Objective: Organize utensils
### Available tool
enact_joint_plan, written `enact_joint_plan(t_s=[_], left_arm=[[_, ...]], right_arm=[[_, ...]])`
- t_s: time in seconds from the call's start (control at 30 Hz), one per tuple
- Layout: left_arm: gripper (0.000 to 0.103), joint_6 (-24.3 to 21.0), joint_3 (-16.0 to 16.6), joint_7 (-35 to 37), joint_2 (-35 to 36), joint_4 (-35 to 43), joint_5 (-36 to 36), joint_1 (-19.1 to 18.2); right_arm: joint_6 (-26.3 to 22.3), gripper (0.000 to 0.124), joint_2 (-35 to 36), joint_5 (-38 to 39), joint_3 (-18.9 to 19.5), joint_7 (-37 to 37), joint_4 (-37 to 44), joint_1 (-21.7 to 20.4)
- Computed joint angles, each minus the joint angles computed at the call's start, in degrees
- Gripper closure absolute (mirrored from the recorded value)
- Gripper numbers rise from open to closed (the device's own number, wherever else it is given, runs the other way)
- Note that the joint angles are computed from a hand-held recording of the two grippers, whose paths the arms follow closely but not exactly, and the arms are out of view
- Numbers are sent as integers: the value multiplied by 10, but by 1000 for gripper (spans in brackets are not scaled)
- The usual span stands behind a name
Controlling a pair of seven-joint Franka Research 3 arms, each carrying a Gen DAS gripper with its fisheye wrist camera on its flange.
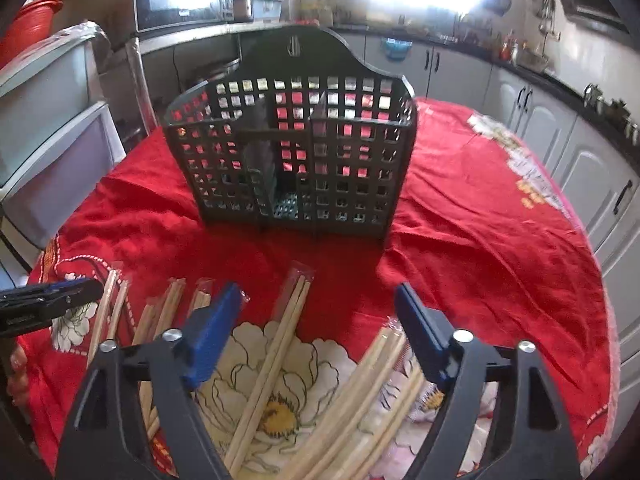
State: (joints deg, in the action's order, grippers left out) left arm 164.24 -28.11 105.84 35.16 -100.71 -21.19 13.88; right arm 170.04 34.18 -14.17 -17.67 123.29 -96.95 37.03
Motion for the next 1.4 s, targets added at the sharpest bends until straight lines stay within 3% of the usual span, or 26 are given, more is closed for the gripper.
enact_joint_plan(t_s=[0.1,0.3,0.53,0.83,1.0,1.4], left_arm=[[74,-41,-16,2,21,29,-27,20],[75,-73,-2,13,38,66,-53,9],[76,-83,23,8,57,104,-46,-18],[95,-76,36,-8,74,127,-23,-31],[98,-71,17,9,73,121,-26,-15],[100,-12,-74,141,21,73,-93,46]], right_arm=[[-31,68,19,38,67,-56,39,-58],[-70,82,55,109,134,-133,95,-116],[-90,89,80,149,144,-166,129,-125],[-92,108,95,165,140,-176,149,-124],[-79,110,85,181,153,-193,137,-134],[45,112,-9,209,151,-242,13,-119]])
